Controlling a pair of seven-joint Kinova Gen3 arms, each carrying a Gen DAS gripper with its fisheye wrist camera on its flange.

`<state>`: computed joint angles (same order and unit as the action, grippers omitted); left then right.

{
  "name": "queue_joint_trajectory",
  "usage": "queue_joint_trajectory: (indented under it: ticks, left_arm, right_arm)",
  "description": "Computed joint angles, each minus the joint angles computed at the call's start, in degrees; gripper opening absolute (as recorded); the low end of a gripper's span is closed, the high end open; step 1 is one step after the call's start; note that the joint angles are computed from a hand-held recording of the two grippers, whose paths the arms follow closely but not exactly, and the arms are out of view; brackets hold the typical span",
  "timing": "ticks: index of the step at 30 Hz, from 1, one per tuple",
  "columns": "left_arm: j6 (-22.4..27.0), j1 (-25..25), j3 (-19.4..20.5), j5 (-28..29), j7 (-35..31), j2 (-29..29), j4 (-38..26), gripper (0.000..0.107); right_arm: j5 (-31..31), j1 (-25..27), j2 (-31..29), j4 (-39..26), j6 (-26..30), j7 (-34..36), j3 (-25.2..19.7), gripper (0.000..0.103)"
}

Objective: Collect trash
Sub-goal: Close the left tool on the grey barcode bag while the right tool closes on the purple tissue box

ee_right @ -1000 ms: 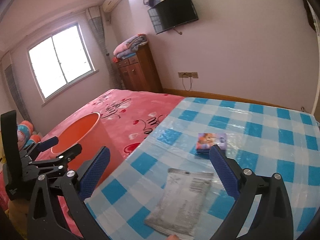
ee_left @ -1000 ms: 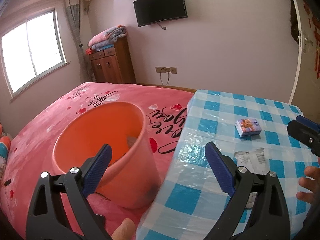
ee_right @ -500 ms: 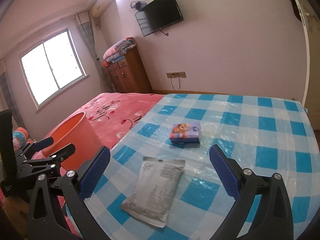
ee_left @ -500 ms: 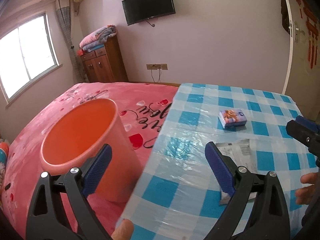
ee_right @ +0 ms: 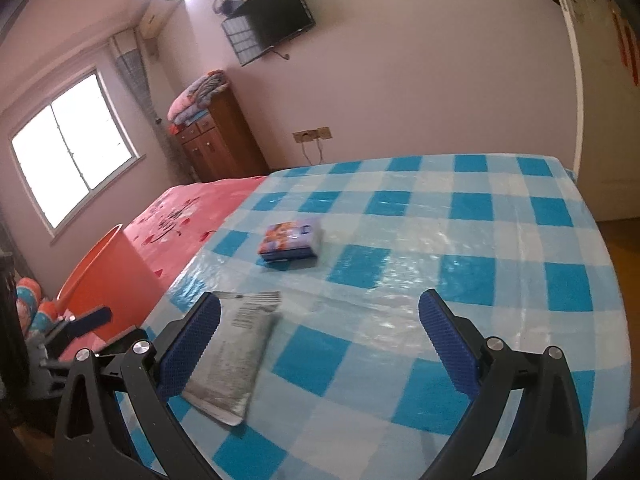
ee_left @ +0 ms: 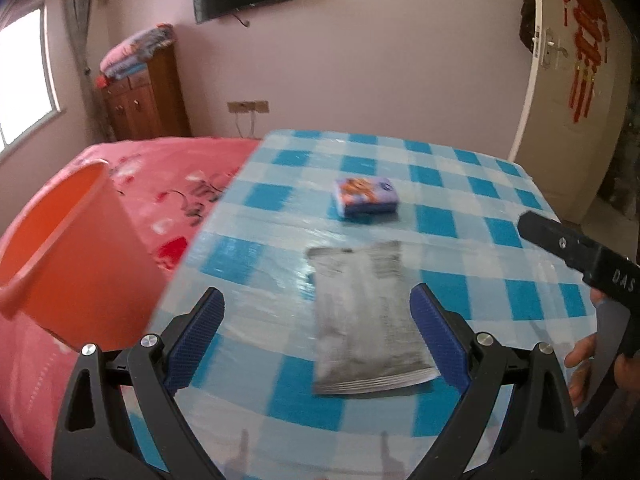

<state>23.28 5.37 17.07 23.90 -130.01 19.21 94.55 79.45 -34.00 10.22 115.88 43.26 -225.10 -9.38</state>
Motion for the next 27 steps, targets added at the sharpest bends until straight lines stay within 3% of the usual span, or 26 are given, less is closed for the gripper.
queue_joint_trajectory:
  ticks: [6,12,18,21,27]
  left_arm:
    - [1.3,7.3,-4.1,-6.9,7.1,2.7,-1.7,0.094]
    - [4.8,13.3,-8.6,-15.7,16.8,6.3,-6.5,0.094]
    - [7.0,15.5,-9.4,-21.2,21.1,8.6,-9.3,0.094]
    - [7.9,14.4,-8.3,-21.2,21.5,9.3,-10.4,0.094]
    - [8.2,14.1,-7.5,-21.5,21.7,9.9,-11.2,0.094]
  right_arm:
    - [-3.2,2.4,-0.7,0.7,-3.7,3.7,1.2,0.098]
    - [-8.0,5.2,0.6,-1.2,-7.5,12.5,2.9,0.098]
    - [-14.0,6.9,2.3,-4.2,-10.6,20.5,5.4,0.098]
    - [-15.5,7.7,2.6,-4.5,-14.6,21.9,7.2,0.098]
    - [-19.0,7.9,4.5,-7.1,-17.6,27.8,10.4,0.098]
